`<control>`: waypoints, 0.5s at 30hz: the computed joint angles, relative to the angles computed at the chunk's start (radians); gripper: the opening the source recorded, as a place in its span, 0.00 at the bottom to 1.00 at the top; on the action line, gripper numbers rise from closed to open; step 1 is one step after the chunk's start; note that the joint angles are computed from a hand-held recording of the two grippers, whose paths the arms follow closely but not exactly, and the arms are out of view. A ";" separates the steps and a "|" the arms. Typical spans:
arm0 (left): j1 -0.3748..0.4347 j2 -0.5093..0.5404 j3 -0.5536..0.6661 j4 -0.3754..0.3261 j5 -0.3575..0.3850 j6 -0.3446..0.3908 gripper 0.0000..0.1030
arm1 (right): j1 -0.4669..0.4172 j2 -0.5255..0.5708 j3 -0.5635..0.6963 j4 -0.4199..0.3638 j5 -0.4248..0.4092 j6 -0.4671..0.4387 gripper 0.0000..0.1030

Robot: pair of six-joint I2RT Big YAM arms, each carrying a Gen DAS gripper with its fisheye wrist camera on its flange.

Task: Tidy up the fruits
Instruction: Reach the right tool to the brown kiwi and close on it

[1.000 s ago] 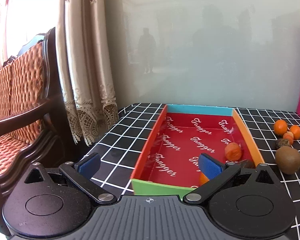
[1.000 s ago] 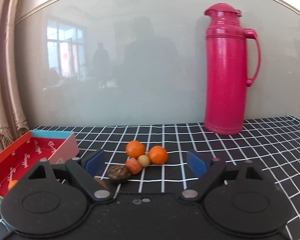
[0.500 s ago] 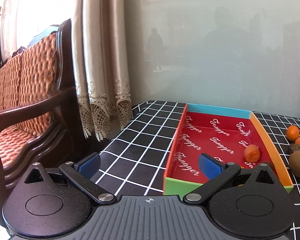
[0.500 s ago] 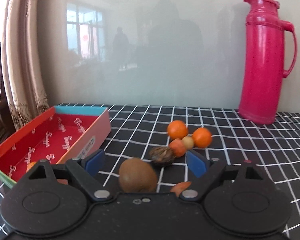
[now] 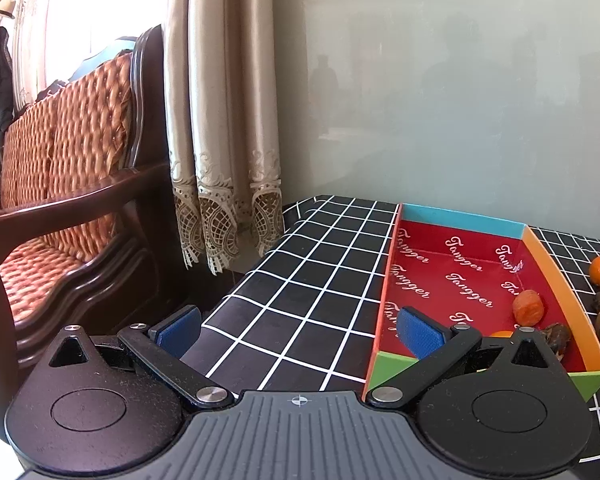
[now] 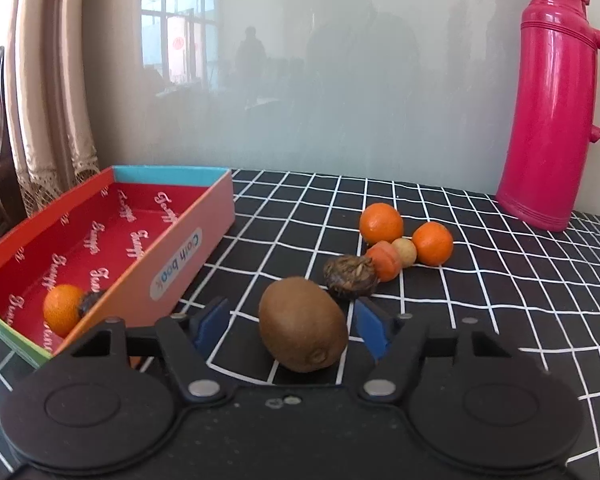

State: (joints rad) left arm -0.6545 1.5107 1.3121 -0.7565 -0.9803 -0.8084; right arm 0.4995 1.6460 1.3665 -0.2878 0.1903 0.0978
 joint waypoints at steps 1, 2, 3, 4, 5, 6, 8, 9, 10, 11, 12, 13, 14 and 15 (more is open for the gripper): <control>-0.001 0.000 0.000 -0.004 0.000 -0.004 1.00 | -0.001 0.003 0.002 -0.002 -0.002 0.002 0.66; 0.000 -0.001 -0.001 -0.006 0.000 -0.006 1.00 | -0.002 0.007 0.005 -0.006 -0.003 0.006 0.66; 0.000 -0.002 -0.002 -0.005 0.000 -0.005 1.00 | -0.002 0.013 0.014 -0.020 -0.002 0.007 0.64; 0.001 -0.003 -0.003 -0.005 0.002 -0.005 1.00 | -0.003 0.018 0.021 -0.034 -0.003 0.011 0.60; 0.001 -0.003 -0.002 -0.006 0.003 -0.006 1.00 | -0.003 0.021 0.024 -0.041 -0.001 0.017 0.58; 0.002 -0.005 -0.005 -0.004 0.005 -0.004 1.00 | -0.003 0.024 0.027 -0.044 0.000 0.020 0.57; 0.003 -0.007 -0.007 0.000 0.005 0.001 1.00 | -0.006 0.024 0.031 -0.052 0.006 0.029 0.49; 0.003 -0.008 -0.009 0.003 0.006 0.005 1.00 | -0.009 0.023 0.032 -0.055 0.000 0.033 0.49; 0.003 -0.009 -0.009 0.003 0.008 0.005 1.00 | -0.012 0.023 0.033 -0.057 -0.009 0.040 0.49; 0.003 -0.008 -0.008 0.002 0.008 0.006 1.00 | -0.013 0.023 0.033 -0.059 -0.013 0.041 0.48; 0.003 -0.008 -0.008 0.002 0.007 0.006 1.00 | -0.012 0.023 0.034 -0.060 -0.011 0.036 0.48; 0.002 -0.008 -0.008 0.003 0.007 0.006 1.00 | -0.011 0.024 0.034 -0.060 -0.008 0.033 0.48; 0.002 -0.008 -0.008 0.002 0.008 0.005 1.00 | -0.010 0.024 0.034 -0.061 -0.005 0.031 0.48; 0.002 -0.008 -0.007 0.001 0.008 0.005 1.00 | -0.009 0.025 0.035 -0.063 -0.004 0.029 0.48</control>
